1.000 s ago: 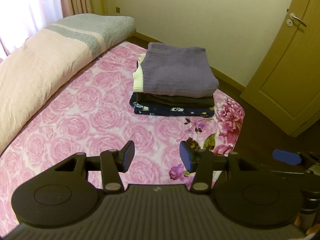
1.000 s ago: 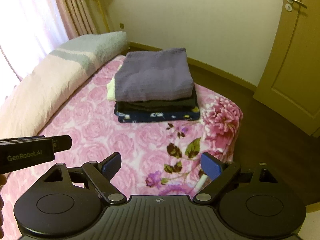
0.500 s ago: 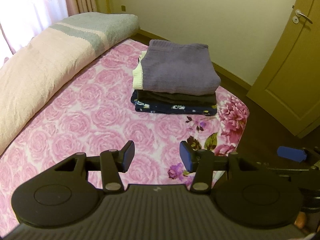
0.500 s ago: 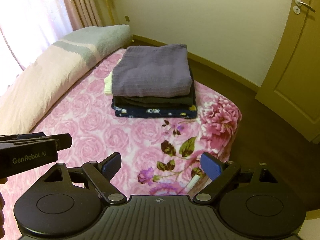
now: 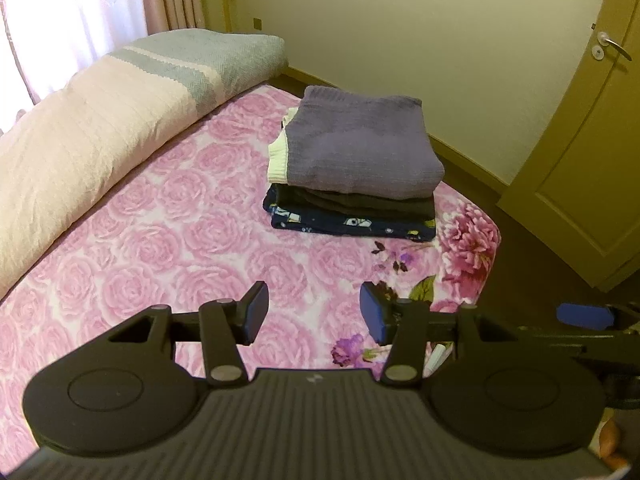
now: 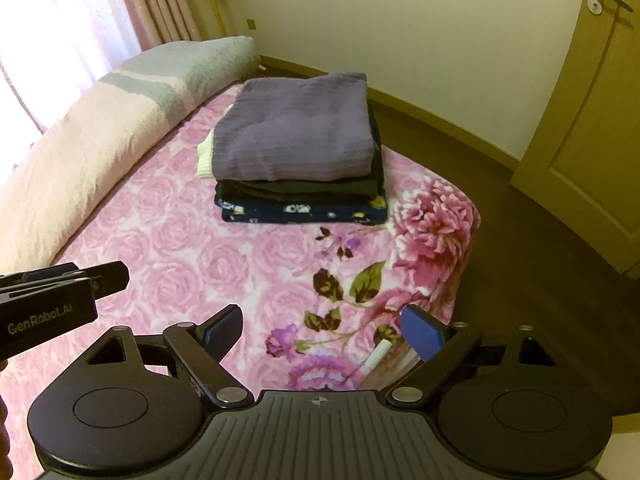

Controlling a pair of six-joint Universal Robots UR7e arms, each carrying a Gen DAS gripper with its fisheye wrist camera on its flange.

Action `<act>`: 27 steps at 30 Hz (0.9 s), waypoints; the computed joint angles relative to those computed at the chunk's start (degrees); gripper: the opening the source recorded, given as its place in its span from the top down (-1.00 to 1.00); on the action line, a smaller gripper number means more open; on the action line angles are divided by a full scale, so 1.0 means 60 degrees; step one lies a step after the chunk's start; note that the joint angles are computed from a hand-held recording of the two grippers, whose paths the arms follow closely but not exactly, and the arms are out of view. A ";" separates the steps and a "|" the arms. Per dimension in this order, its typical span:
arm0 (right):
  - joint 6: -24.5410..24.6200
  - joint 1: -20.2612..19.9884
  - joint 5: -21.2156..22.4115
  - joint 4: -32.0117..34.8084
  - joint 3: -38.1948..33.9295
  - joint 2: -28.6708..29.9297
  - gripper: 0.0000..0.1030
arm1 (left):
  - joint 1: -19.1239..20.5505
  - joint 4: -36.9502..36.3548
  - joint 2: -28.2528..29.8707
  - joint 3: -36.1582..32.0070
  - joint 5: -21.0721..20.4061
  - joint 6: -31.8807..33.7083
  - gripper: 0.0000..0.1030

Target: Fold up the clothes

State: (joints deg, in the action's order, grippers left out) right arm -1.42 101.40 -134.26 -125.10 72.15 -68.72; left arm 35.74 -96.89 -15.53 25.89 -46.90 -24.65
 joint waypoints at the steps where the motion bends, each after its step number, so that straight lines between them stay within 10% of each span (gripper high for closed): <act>1: -0.0011 -0.0020 0.0014 0.0012 0.0001 -0.0008 -0.73 | 0.0000 -0.0009 0.0005 0.0018 -0.0013 0.0005 0.10; 27: -0.0103 -0.0298 0.0103 0.0240 -0.0464 0.0425 -0.73 | 0.0245 0.0530 0.0642 -0.1028 -0.0071 0.0245 0.10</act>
